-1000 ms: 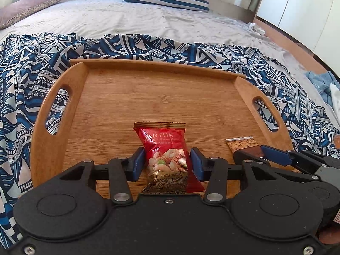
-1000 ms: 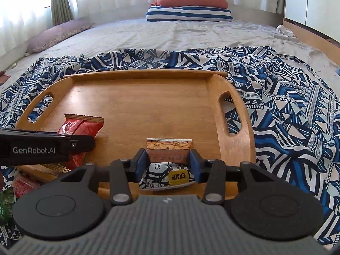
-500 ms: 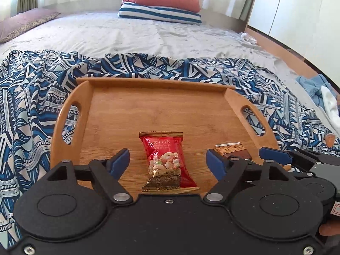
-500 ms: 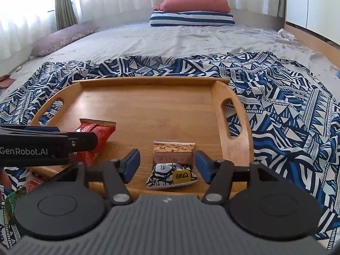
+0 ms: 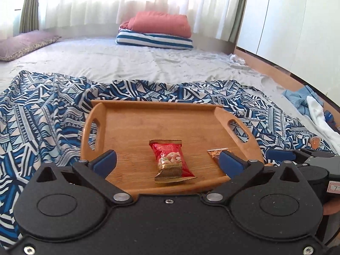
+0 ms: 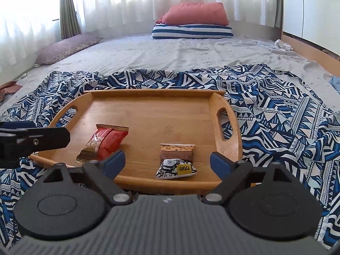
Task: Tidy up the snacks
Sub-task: 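Lift both tools off the tray back toward the snack pile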
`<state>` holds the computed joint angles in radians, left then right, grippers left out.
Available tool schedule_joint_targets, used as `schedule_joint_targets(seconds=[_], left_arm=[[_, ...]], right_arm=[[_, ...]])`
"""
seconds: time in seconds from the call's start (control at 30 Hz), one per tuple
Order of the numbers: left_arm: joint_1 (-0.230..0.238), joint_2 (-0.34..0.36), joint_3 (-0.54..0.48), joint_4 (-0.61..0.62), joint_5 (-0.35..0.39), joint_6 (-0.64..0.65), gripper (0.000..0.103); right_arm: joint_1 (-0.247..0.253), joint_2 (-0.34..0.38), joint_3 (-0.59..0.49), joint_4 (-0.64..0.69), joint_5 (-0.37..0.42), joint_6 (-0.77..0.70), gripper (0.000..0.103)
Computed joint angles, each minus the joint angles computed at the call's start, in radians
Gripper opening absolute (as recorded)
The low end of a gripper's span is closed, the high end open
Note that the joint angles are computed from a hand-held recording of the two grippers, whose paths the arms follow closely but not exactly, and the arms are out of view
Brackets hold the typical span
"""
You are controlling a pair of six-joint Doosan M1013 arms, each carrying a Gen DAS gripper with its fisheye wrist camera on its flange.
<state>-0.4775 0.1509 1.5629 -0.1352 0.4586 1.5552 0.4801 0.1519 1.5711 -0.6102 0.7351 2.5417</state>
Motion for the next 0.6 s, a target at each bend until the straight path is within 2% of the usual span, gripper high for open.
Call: schedule_joint_targets(seconds=[0.13, 0.3, 0.6], left_arm=[[0.003, -0.034, 0.041, 0.032, -0.022, -0.009, 0.103], [0.006, -0.078, 0.1, 0.034, -0.06, 0.004, 0.103], [0.013, -0.125, 0.171, 0.028, -0.079, 0.027, 0.103]], right_arm=[[0.013, -0.022, 0.023, -0.03, -0.014, 0.028, 0.103], [0.029, -0.048, 0.052, -0.051, -0.03, 0.063, 0.103], [0.07, -0.082, 0.102, -0.093, -0.039, 0.106, 0.103]])
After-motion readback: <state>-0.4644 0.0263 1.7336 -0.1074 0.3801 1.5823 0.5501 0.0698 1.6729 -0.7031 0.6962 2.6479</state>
